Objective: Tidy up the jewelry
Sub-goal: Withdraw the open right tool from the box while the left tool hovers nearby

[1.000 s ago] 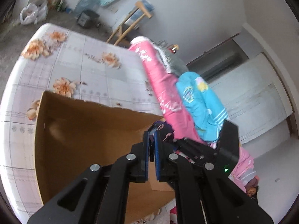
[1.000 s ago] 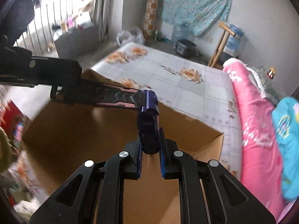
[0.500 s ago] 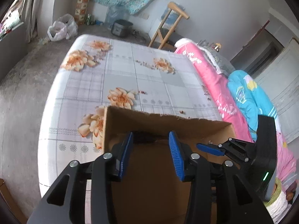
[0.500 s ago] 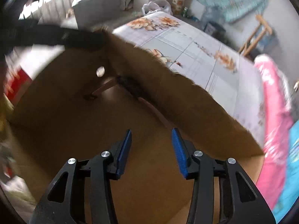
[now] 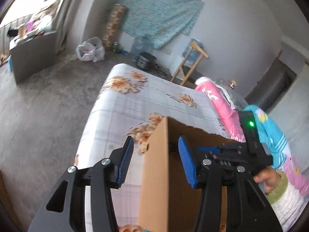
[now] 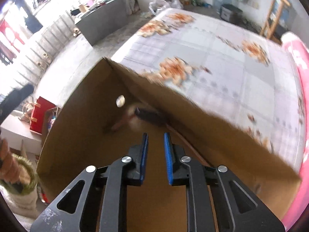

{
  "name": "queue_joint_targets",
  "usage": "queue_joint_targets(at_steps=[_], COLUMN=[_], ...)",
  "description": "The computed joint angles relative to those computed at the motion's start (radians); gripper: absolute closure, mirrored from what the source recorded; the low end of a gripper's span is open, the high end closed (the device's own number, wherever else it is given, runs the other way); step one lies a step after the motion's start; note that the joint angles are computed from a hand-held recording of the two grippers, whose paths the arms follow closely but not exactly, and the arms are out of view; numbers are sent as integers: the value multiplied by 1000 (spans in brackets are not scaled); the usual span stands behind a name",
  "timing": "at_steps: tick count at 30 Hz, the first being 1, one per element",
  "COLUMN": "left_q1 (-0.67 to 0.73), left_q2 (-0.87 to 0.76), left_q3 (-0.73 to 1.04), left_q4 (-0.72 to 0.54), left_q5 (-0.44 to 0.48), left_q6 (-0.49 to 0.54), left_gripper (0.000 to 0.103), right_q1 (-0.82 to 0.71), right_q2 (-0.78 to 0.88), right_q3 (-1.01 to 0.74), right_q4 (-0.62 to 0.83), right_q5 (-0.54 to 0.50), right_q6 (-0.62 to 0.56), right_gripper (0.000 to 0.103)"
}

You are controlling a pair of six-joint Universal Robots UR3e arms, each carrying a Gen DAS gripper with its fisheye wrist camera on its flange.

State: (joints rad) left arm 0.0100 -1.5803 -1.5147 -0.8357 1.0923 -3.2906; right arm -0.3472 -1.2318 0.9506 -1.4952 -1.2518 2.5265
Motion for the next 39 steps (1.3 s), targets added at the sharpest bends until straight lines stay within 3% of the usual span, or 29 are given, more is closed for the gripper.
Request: queue_joint_targets(at_steps=[2, 6, 10, 15, 18, 23, 27, 29, 34, 39], left_q1=[32, 85, 127, 177, 188, 205, 226, 225, 198, 204], left_q2=[60, 167, 255, 339, 368, 417, 477, 493, 514, 571], left_q3=[-82, -220, -322, -410, -451, -493, -528, -541, -562, -589], left_q4=[7, 24, 13, -27, -38, -64, -85, -90, -110, -164], left_q5=[-16, -63, -96, -123, -131, -121, -116, -102, -56, -72], left_q6=[13, 46, 78, 113, 119, 131, 151, 158, 158, 148], left_gripper=[56, 56, 56, 56, 56, 56, 54, 52, 48, 45], right_q1=[40, 153, 166, 117, 111, 110, 69, 83, 129, 83], right_q2=[45, 58, 64, 122, 95, 132, 137, 134, 155, 239], right_q3=[-22, 98, 147, 14, 86, 3, -95, -94, -13, -92], right_q4=[-45, -298, -367, -139, -169, -116, 52, 98, 42, 6], right_q5=[-11, -131, -129, -67, -85, -86, -16, -60, -158, -24], right_q6=[4, -34, -50, -14, -23, 4, -30, -61, -31, 90], right_gripper=[90, 90, 92, 90, 90, 90, 89, 88, 88, 87])
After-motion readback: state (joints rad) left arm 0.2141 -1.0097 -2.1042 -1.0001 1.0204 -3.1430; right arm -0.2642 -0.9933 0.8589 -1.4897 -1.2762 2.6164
